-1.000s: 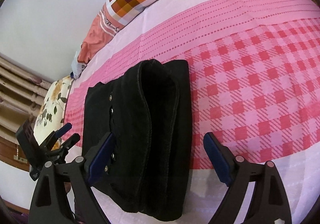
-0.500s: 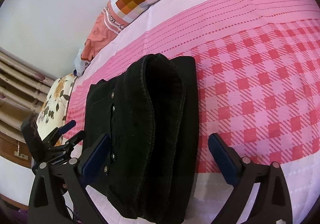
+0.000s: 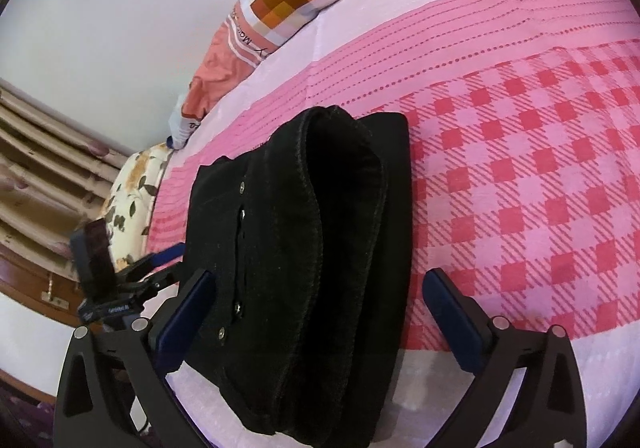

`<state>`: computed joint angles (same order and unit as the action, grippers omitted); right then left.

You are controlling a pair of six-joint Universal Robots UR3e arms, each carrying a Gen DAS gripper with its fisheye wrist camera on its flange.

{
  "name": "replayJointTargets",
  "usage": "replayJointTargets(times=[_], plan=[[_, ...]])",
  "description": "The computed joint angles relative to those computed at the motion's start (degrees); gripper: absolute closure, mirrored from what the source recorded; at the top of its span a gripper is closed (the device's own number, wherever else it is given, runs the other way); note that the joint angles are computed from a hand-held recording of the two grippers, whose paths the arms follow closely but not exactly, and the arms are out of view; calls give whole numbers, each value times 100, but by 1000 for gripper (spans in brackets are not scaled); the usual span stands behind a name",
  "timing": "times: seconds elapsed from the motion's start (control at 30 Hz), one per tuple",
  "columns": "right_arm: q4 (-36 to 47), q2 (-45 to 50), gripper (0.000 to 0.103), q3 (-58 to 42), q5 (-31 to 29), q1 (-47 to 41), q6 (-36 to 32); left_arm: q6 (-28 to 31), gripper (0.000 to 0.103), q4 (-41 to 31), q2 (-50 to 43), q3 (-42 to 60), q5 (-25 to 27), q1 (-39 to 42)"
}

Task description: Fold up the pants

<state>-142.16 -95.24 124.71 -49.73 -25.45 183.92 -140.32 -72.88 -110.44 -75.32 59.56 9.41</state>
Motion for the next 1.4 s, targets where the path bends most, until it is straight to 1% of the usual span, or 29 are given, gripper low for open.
replayJointTargets(times=[0.13,0.2,0.27,0.33,0.4,0.5,0.57,0.67,0.7,0.73,0.77,0.8,0.83,0.9,0.97,1.03,1.07,1.13,1.17,1.23,1.3,1.37,1.4], plan=[[157,86,1,-101,112,-101,-339,292,16,-1117,-425,614,-667,329],[151,78,0,-47,208,-182,-522,429,16,-1649,-660,1010,-901,380],[146,47,1,34,303,-256,-649,580,16,-2251,-984,1622,-893,285],[363,45,1,-41,338,-291,-822,730,15,-2649,-1229,2147,-861,159],[565,74,1,-178,272,-251,-938,735,15,-2934,-1490,2632,-785,32],[843,157,1,-410,198,-193,-933,873,15,-3255,-1683,3061,-707,-107],[833,183,0,-443,191,-176,-785,1052,15,-3305,-1657,3067,-674,-202],[867,354,1,-681,55,-6,-846,1099,15,-2404,-1203,2219,-430,-373],[941,409,10,-724,161,11,-914,1125,15,-2175,-1080,1983,-381,-394],[1075,485,16,-774,315,25,-999,1138,15,-2005,-982,1796,-368,-400],[1049,522,18,-815,247,119,-997,1132,15,-2019,-987,1799,-383,-393],[1050,542,25,-864,176,194,-1037,1122,15,-2085,-1019,1852,-415,-379],[1086,549,40,-883,182,201,-1084,1104,15,-2232,-1093,1992,-466,-354],[1190,560,58,-837,238,45,-1078,1106,15,-2480,-1196,2185,-552,-284],[1438,526,62,-730,496,-225,-1341,1171,15,-2634,-1307,2406,-502,-281],[1634,500,62,-713,578,-344,-1500,1347,8,-2744,-1361,2559,-382,-346],[1704,516,62,-745,603,-361,-1541,1437,7,-2768,-1360,2560,-369,-362],[1840,514,56,-810,630,-361,-1573,1576,2,-2823,-1382,2591,-374,-388],[1979,500,55,-861,635,-370,-1633,1610,1,-2806,-1370,2559,-375,-388],[2306,522,45,-968,734,-437,-1792,1703,0,-2741,-1331,2478,-345,-402],[2755,600,39,-1071,987,-564,-2084,1780,0,-2674,-1296,2412,-283,-422],[2940,735,37,-1177,1121,-623,-2180,1873,0,-2831,-1379,2561,-325,-398],[2887,736,34,-1155,1152,-605,-2145,1914,0,-3012,-1460,2707,-405,-347]])
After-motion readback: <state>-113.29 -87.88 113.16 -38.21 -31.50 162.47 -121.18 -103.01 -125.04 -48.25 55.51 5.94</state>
